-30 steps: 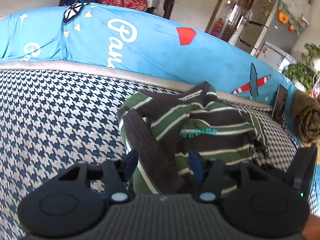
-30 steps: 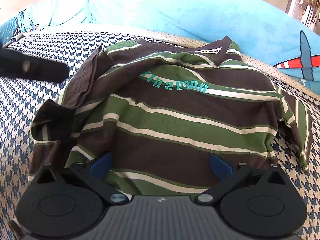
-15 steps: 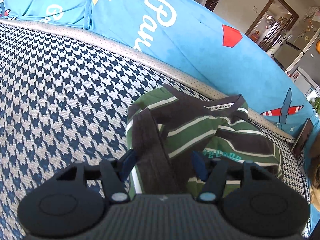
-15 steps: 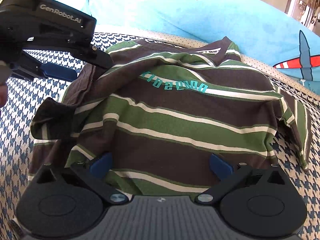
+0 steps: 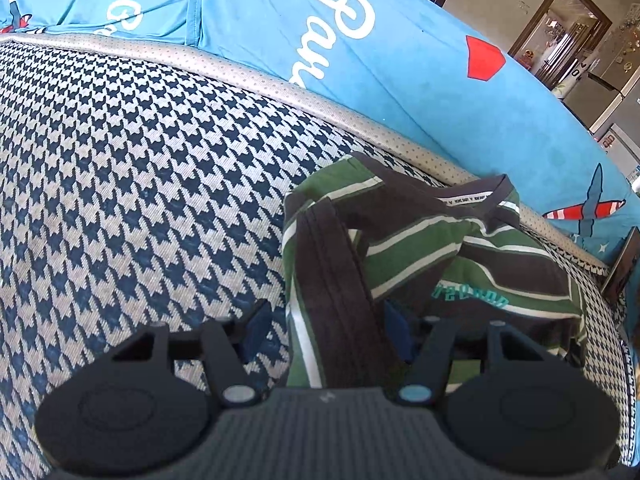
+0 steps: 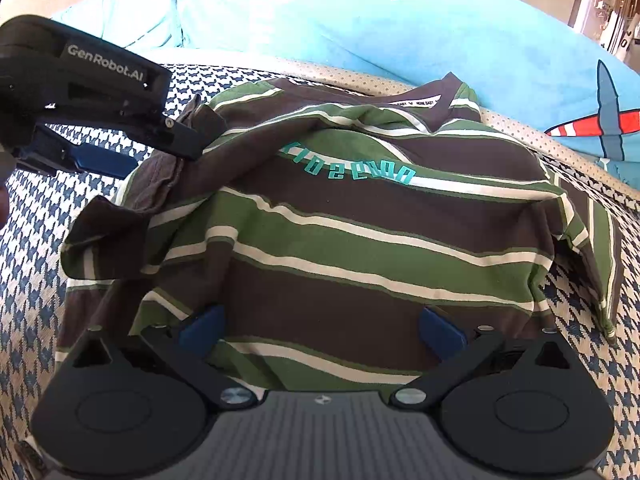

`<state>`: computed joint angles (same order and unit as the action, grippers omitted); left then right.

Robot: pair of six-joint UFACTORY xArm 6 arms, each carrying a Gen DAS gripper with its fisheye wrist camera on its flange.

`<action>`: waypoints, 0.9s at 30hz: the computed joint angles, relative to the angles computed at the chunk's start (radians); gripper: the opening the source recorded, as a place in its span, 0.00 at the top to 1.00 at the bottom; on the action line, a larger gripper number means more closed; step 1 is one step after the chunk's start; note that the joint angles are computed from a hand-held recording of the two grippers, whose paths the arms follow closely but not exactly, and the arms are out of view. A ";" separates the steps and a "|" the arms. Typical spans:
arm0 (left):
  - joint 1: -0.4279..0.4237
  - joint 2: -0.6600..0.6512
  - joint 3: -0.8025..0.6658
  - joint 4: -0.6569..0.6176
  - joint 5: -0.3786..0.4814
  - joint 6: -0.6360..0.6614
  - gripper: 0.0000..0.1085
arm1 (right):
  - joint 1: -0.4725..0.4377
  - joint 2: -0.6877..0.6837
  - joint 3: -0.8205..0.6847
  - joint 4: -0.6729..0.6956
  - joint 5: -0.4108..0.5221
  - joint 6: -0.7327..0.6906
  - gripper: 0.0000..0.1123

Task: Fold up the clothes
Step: 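Lay the sleeve down with the left gripper and release it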

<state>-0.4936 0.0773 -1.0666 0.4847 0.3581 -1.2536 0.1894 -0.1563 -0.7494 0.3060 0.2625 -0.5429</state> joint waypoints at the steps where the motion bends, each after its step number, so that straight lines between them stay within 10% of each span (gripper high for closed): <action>1: 0.000 0.002 0.000 0.002 -0.004 -0.008 0.46 | 0.000 0.000 0.000 0.003 -0.001 -0.002 0.08; 6: -0.002 0.007 -0.004 0.050 0.002 -0.069 0.50 | 0.000 0.000 0.001 0.005 -0.002 -0.005 0.08; 8: 0.001 0.005 0.000 0.063 -0.001 -0.085 0.73 | 0.000 0.000 0.001 0.005 -0.002 -0.005 0.08; 11: 0.006 -0.004 0.015 0.060 -0.024 -0.094 0.79 | 0.000 0.000 0.001 0.004 -0.001 -0.003 0.08; 19: 0.001 -0.061 0.040 0.227 0.003 -0.228 0.84 | -0.001 0.002 -0.002 -0.001 0.001 0.001 0.08; 27: -0.037 -0.119 0.028 0.506 0.213 -0.367 0.85 | 0.000 0.000 0.001 -0.008 -0.002 0.009 0.08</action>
<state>-0.5304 -0.0418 -1.0386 0.9902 0.5709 -1.6205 0.1894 -0.1560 -0.7487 0.2982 0.2609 -0.5341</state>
